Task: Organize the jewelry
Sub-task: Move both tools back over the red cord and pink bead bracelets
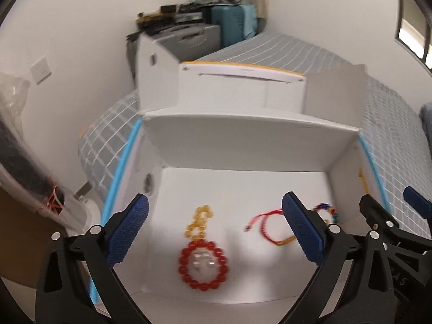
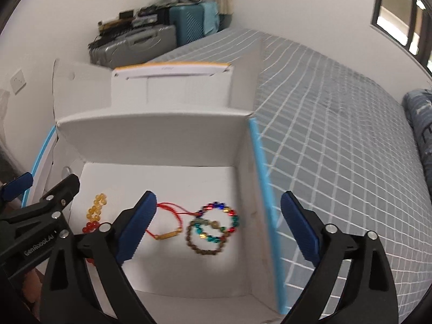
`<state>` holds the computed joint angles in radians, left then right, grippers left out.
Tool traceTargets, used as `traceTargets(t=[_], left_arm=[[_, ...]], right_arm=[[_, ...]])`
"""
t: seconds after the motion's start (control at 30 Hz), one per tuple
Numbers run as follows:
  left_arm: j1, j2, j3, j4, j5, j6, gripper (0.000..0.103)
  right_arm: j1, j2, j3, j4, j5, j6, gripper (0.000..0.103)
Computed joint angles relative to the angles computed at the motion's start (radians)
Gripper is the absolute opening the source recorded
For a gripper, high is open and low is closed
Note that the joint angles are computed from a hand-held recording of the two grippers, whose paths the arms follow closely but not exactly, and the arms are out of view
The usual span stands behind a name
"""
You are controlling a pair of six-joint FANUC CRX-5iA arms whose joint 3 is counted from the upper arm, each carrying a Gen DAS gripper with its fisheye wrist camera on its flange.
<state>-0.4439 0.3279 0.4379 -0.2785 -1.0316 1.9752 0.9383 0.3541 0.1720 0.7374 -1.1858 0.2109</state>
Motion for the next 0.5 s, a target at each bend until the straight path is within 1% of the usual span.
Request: traceTargets(t=[0.07, 0.17, 0.27, 0.37, 0.43, 0.5], left_arm=[[-0.021, 0.003, 0.008, 0.004, 0.012, -0.004, 0.097], [-0.058, 0.012, 0.023, 0.014, 0.031, -0.023, 0.097], [-0.094, 0.017, 0.025, 0.035, 0.065, -0.047, 0.097], [-0.13, 0.039, 0.037, 0.078, 0.08, -0.103, 0.097], [-0.152, 0.052, 0.034, 0.124, 0.092, -0.158, 0.097], [-0.183, 0.071, 0.043, 0.154, 0.092, -0.199, 0.097]], right_arm=[[0.0, -0.037, -0.047, 0.025, -0.015, -0.034, 0.092], [-0.005, -0.12, -0.143, 0.051, -0.029, -0.101, 0.094], [-0.011, -0.195, -0.226, 0.063, -0.058, -0.14, 0.094], [-0.021, -0.26, -0.296, 0.061, -0.084, -0.167, 0.094], [-0.035, -0.315, -0.352, 0.046, -0.084, -0.189, 0.094], [-0.047, -0.355, -0.397, 0.039, -0.106, -0.204, 0.094]])
